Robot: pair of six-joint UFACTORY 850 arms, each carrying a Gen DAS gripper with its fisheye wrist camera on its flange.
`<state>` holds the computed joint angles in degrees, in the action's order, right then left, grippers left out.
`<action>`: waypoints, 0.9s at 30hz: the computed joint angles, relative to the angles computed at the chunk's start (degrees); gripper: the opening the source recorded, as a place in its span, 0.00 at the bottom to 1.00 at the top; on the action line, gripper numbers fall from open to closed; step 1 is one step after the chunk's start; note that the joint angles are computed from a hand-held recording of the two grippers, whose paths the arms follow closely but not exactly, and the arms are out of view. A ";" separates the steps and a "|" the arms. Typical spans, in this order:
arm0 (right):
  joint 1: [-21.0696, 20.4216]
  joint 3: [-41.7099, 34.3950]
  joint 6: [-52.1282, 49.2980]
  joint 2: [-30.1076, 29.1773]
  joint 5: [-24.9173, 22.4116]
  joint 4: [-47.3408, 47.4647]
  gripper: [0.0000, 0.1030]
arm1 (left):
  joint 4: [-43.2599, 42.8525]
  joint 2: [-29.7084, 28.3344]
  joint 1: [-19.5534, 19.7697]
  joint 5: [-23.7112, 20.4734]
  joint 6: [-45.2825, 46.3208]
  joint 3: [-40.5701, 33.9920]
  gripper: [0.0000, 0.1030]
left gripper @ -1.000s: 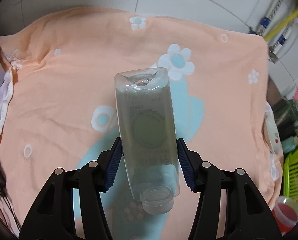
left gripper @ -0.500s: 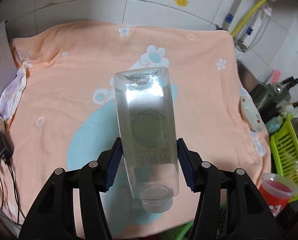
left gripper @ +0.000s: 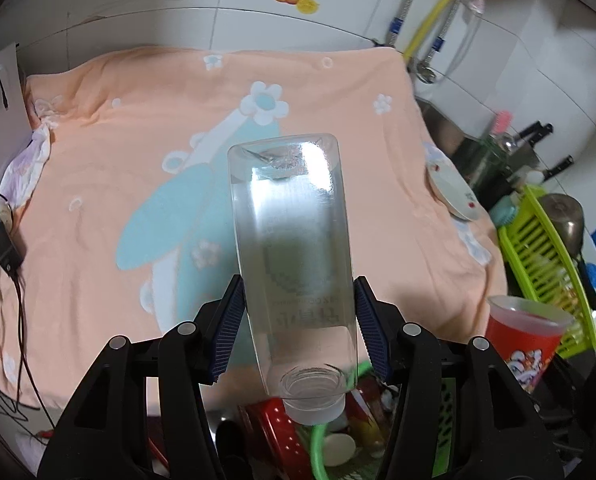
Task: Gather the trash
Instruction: 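Carry the red cup over the basket with the right tool while the left carries the bottle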
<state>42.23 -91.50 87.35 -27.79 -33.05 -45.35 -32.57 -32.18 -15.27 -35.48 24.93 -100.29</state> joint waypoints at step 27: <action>5.20 10.86 12.03 7.68 -4.93 -6.34 0.66 | -7.51 14.08 -2.41 2.28 10.60 21.96 0.52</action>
<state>47.42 -80.64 99.38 -20.11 -37.98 -51.69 -40.08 -18.11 -17.69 -33.21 35.54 -78.34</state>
